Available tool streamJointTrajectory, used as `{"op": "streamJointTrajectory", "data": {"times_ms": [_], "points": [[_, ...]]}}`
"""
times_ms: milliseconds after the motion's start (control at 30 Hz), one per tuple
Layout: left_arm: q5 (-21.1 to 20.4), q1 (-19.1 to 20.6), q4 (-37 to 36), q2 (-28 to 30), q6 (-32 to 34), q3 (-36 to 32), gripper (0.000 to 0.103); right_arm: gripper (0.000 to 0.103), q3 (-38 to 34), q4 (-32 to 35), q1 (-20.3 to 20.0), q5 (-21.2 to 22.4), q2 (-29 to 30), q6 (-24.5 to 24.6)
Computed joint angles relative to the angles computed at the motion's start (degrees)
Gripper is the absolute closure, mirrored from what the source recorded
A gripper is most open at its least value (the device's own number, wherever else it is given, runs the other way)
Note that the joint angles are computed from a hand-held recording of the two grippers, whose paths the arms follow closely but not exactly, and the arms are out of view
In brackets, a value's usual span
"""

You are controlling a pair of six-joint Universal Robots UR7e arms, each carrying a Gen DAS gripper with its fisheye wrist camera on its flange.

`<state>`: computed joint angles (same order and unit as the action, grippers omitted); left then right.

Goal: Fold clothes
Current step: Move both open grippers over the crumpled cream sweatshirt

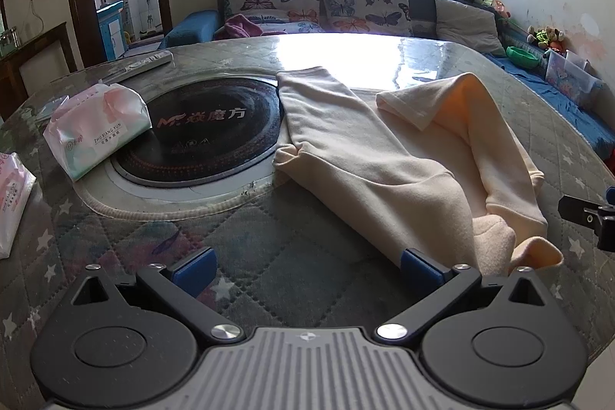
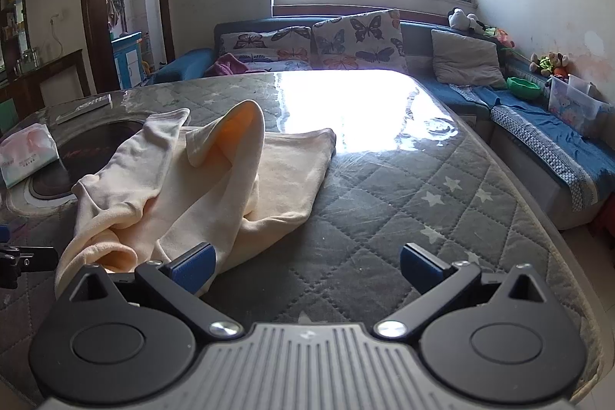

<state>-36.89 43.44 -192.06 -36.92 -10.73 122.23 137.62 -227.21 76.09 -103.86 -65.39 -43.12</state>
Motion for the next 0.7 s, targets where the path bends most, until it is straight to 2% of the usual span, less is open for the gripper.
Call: {"op": "streamJointTrajectory", "data": {"times_ms": [700], "points": [[1.3,-2.7,2.3,-0.4,-2.2,2.6,0.000,0.000,4.0,-1.8,-0.4,0.3,-1.6,-2.8]]}}
